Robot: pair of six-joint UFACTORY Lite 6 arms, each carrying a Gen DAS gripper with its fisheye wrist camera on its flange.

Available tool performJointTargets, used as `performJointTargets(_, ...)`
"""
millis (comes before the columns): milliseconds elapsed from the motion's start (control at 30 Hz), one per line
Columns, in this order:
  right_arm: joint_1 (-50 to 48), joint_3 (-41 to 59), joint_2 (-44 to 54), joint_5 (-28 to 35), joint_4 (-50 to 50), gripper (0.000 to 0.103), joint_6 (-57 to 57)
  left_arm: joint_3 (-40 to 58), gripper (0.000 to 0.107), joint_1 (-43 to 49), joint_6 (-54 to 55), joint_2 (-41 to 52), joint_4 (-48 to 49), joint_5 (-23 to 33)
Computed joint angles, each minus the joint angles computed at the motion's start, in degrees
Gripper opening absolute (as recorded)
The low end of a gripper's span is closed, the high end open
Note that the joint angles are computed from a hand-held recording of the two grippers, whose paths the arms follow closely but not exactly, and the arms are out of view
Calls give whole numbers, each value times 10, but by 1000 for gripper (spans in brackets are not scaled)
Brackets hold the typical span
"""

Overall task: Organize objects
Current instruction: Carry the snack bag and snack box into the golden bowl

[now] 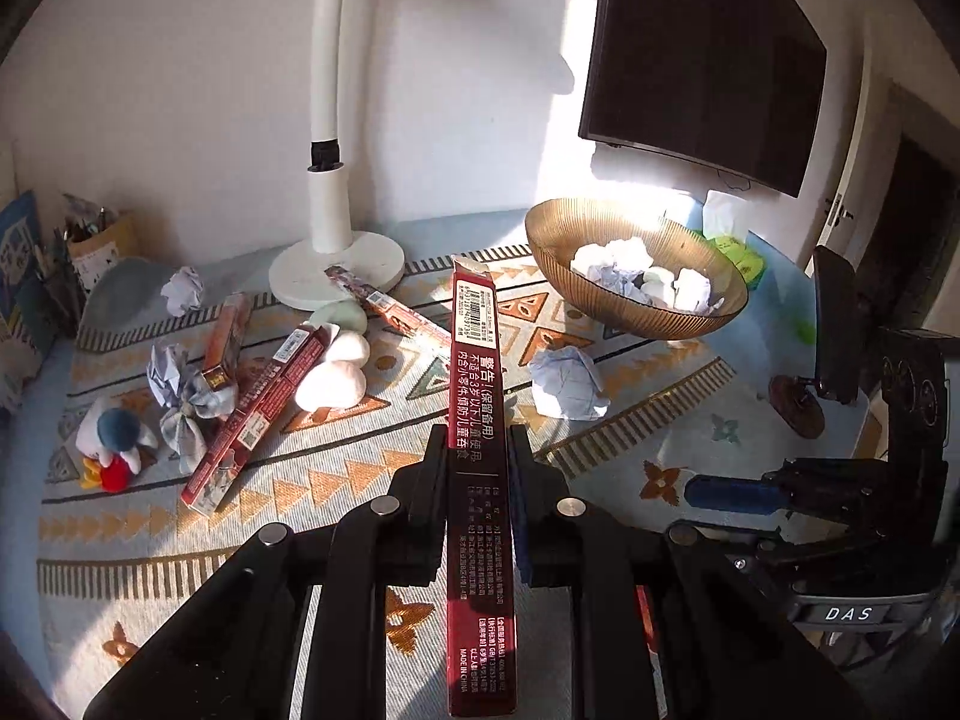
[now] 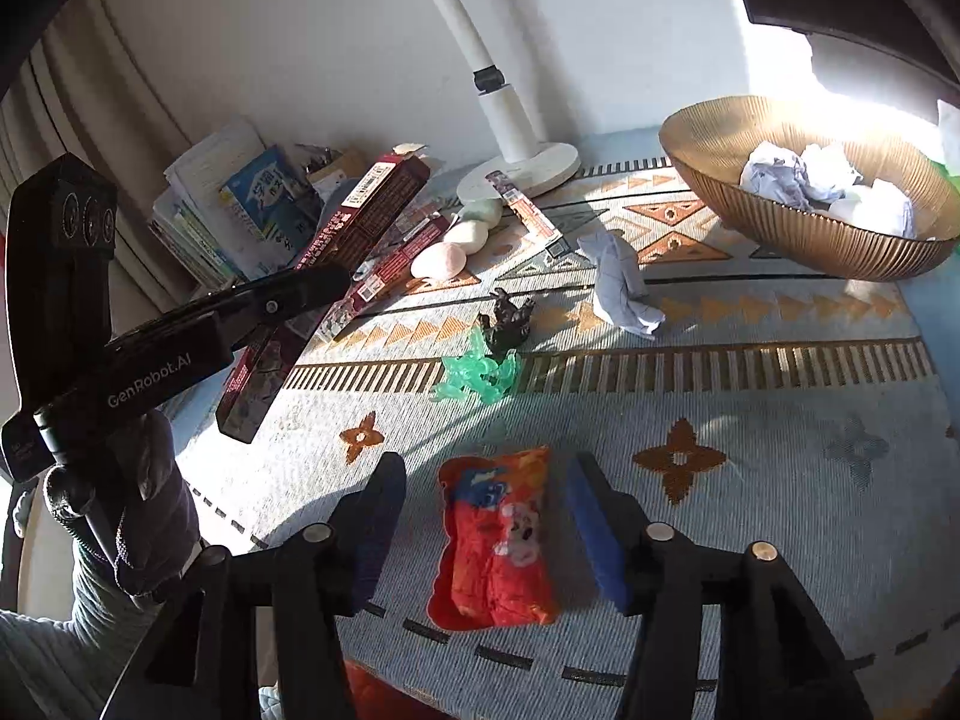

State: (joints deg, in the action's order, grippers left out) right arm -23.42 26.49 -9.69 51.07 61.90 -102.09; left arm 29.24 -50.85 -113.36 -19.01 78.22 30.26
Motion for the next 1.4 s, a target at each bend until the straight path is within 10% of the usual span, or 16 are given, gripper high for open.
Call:
performJointTargets(133, 85, -62, -37, -108, 40, 74, -16, -19, 14, -3, -34, 9, 10, -9)
performJointTargets(300, 237, -132, -107, -280, 144, 36, -51, -27, 14, 7, -46, 24, 17, -31)
performJointTargets(633, 22, 27, -97, -94, 81, 31, 27, 75, 14, 32, 43, 82, 3, -42)
performJointTargets(800, -1, 221, 14, -135, 123, 31, 102, 252, 14, 52, 103, 209, 2, -53)
performJointTargets(1233, 29, 625, 353, -186, -2, 32, 371, 875, 16, 124, 611, 648, -437, -76)
performJointTargets(1400, 8, 654, 395, -153, -22, 42, 396, 998, 37, 153, 770, 747, -627, -45)
